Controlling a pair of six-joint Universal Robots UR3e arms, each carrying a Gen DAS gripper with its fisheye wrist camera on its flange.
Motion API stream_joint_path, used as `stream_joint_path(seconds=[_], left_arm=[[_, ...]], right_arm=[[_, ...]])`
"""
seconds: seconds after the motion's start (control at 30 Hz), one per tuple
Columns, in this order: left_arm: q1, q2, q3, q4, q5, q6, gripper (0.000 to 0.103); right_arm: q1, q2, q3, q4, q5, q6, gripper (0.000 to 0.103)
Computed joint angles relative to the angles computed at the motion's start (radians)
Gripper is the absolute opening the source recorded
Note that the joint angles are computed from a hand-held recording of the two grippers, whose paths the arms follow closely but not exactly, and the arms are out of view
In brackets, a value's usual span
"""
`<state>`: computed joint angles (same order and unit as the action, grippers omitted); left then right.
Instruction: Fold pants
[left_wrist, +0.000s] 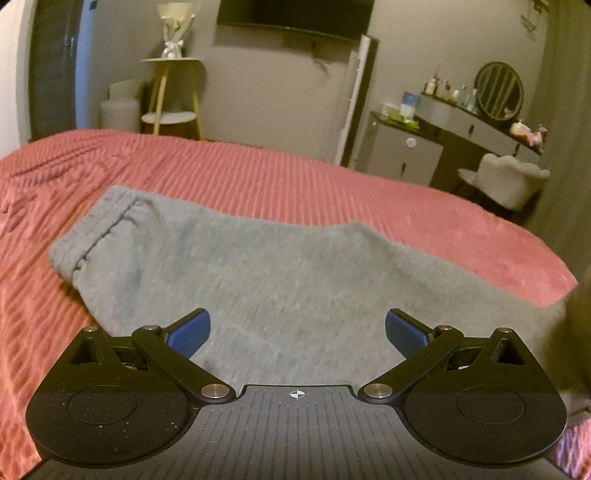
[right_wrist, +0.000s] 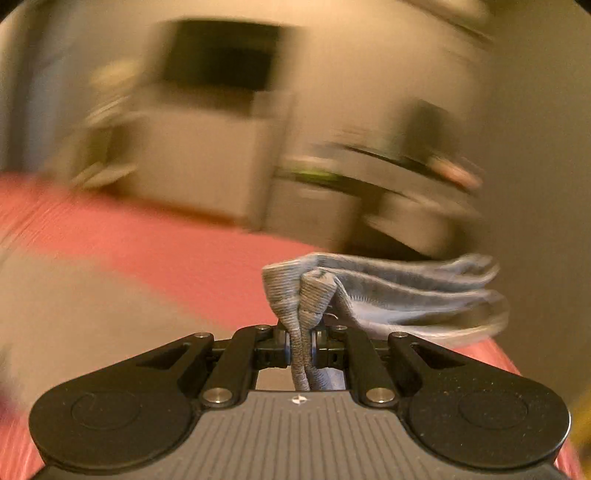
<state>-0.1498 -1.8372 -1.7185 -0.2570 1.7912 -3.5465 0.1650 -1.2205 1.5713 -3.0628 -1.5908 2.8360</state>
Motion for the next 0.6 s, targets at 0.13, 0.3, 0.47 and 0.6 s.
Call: stream_joint_path(seconds=[0.13, 0.3, 0.47, 0.6], left_arm=[[0.004, 0.015, -0.035, 0.027, -0.015, -0.001, 0.103], [0.038, 0.013, -0.032, 0.002, -0.084, 0.010, 0.103], [0.081, -0.044, 0.022, -0.008, -0.269, 0.018, 0.103], [0.064, -0.143, 0.168, -0.110, -0.384, 0.085, 0.103]], right_arm=[[0.171, 0.173, -0.099, 0.182, 0.016, -0.082, 0.009], [0.237, 0.248, -0.161, 0.249, -0.037, -0.044, 0.011], [0.143, 0.130, -0.079, 0.330, 0.148, 0.014, 0.031], [-0.064, -0.062, 0.214, 0.102, 0.464, 0.321, 0.081]])
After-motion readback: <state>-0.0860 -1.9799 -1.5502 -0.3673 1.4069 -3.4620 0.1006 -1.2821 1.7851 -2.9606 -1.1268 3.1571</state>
